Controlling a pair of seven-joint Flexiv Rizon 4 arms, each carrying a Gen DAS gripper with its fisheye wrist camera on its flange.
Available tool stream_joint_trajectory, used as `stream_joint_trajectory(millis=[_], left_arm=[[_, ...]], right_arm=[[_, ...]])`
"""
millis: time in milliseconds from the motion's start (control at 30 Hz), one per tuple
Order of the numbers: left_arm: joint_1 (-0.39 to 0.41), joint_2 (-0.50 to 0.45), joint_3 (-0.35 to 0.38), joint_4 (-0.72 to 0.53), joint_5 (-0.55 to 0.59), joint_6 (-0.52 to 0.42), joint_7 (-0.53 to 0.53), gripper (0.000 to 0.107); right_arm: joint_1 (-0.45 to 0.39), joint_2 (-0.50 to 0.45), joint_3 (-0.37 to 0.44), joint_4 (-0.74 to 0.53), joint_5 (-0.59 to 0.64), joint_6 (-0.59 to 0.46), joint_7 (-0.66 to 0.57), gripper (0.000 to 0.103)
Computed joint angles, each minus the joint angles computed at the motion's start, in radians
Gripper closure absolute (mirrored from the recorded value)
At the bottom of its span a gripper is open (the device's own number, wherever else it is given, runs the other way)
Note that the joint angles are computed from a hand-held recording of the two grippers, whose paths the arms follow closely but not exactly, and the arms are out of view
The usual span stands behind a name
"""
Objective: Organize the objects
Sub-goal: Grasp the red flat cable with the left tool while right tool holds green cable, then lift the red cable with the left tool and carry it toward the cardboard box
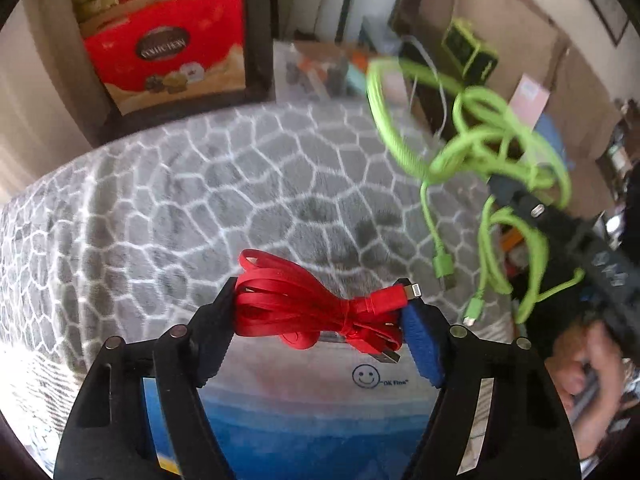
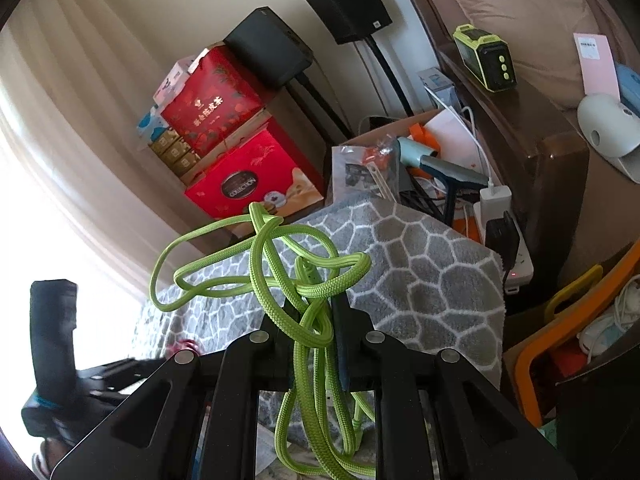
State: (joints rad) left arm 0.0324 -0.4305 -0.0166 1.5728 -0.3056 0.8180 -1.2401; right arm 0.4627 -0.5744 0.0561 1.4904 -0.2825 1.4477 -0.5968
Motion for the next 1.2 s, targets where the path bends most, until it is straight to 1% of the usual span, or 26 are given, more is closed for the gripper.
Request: stream_joint_trajectory(millis=[33, 100, 133, 167, 200, 300, 333, 400, 500, 533, 567, 600, 633, 667, 700, 733, 767, 800, 833, 900, 933, 1000, 1100, 1133, 1167, 1200], left_arm=[[0.000, -0.013, 0.006, -0.011, -0.037, 0.024, 0.010, 0.034], [-0.016, 0.000, 0.047, 0.008, -0.169, 0.044, 0.080, 0.034], [0.012, -0.013, 0.022, 0.005, -0.219, 0.085, 0.083, 0.034], [0.012, 0.001, 0.029, 0.022, -0.251, 0.104, 0.121, 0.034], [0.035, 0.031, 0.004, 0.058, -0.271, 0.143, 0.119, 0.034], [0.162, 0.102, -0.124, 0.142, -0.284, 0.227, 0.149, 0.034], [0.170, 0.113, -0.127, 0.159, -0.311, 0.253, 0.182, 0.034], [0.139, 0.128, -0.079, 0.169, -0.338, 0.277, 0.214, 0.034], [0.191, 0.147, -0.125, 0.209, -0.300, 0.377, 0.216, 0.034], [0.187, 0.151, -0.124, 0.228, -0.309, 0.415, 0.229, 0.034], [0.175, 0.151, -0.107, 0.234, -0.302, 0.437, 0.222, 0.034], [0.137, 0.149, -0.068, 0.240, -0.334, 0.455, 0.255, 0.034], [0.126, 0.149, -0.056, 0.249, -0.334, 0.477, 0.246, 0.034], [0.141, 0.155, -0.075, 0.265, -0.352, 0.496, 0.271, 0.034], [0.184, 0.162, -0.120, 0.284, -0.329, 0.528, 0.255, 0.034], [0.200, 0.170, -0.138, 0.301, -0.334, 0.545, 0.266, 0.034], [0.193, 0.169, -0.139, 0.314, -0.366, 0.582, 0.297, 0.034], [0.177, 0.176, -0.117, 0.322, -0.368, 0.584, 0.307, 0.034], [0.187, 0.185, -0.121, 0.335, -0.356, 0.588, 0.301, 0.034], [0.211, 0.201, -0.164, 0.374, -0.406, 0.646, 0.353, 0.034], [0.199, 0.209, -0.162, 0.394, -0.455, 0.677, 0.392, 0.034], [0.236, 0.236, -0.212, 0.444, -0.482, 0.729, 0.410, 0.034], [0.274, 0.275, -0.335, 0.517, -0.750, 0.836, 0.632, 0.034], [0.269, 0.285, -0.350, 0.525, -0.839, 0.852, 0.698, 0.034], [0.259, 0.291, -0.340, 0.531, -0.864, 0.854, 0.712, 0.034], [0.248, 0.299, -0.304, 0.538, -0.824, 0.818, 0.666, 0.034]], right_arm=[[0.013, 0.004, -0.019, 0.006, -0.008, 0.007, 0.011, 0.089], [0.036, 0.010, -0.055, 0.019, -0.026, 0.034, 0.033, 0.089], [0.054, 0.013, -0.081, 0.024, -0.040, 0.047, 0.047, 0.089], [0.070, 0.015, -0.105, 0.029, -0.056, 0.058, 0.058, 0.089], [0.079, 0.016, -0.118, 0.030, -0.069, 0.062, 0.063, 0.090], [0.095, 0.013, -0.137, 0.022, -0.108, 0.057, 0.064, 0.090], [0.102, 0.012, -0.147, 0.020, -0.121, 0.055, 0.067, 0.090], [0.123, 0.013, -0.177, 0.024, -0.148, 0.065, 0.083, 0.090], [0.197, 0.023, -0.292, 0.053, -0.202, 0.125, 0.142, 0.090], [0.223, 0.027, -0.332, 0.063, -0.217, 0.143, 0.158, 0.090], [0.241, 0.028, -0.359, 0.068, -0.226, 0.152, 0.168, 0.090], [0.245, 0.029, -0.365, 0.070, -0.230, 0.153, 0.169, 0.090], [0.248, 0.030, -0.368, 0.071, -0.233, 0.153, 0.169, 0.090], [0.251, 0.030, -0.373, 0.072, -0.236, 0.153, 0.170, 0.090], [0.255, 0.031, -0.378, 0.072, -0.239, 0.153, 0.172, 0.090], [0.262, 0.033, -0.388, 0.078, -0.243, 0.160, 0.175, 0.090], [0.272, 0.034, -0.402, 0.083, -0.245, 0.170, 0.181, 0.090], [0.288, 0.036, -0.426, 0.089, -0.246, 0.183, 0.189, 0.091], [0.300, 0.037, -0.442, 0.094, -0.243, 0.197, 0.192, 0.091], [0.373, 0.041, -0.540, 0.124, -0.217, 0.252, 0.218, 0.091], [0.404, 0.041, -0.580, 0.142, -0.188, 0.292, 0.227, 0.091], [0.457, 0.044, -0.637, 0.167, -0.132, 0.343, 0.224, 0.091], [0.587, 0.056, -0.774, 0.218, -0.066, 0.364, 0.185, 0.091], [0.641, 0.056, -0.832, 0.238, -0.038, 0.377, 0.170, 0.091], [0.691, 0.056, -0.882, 0.260, -0.009, 0.394, 0.153, 0.091], [0.734, 0.055, -0.924, 0.279, 0.020, 0.409, 0.137, 0.091]])
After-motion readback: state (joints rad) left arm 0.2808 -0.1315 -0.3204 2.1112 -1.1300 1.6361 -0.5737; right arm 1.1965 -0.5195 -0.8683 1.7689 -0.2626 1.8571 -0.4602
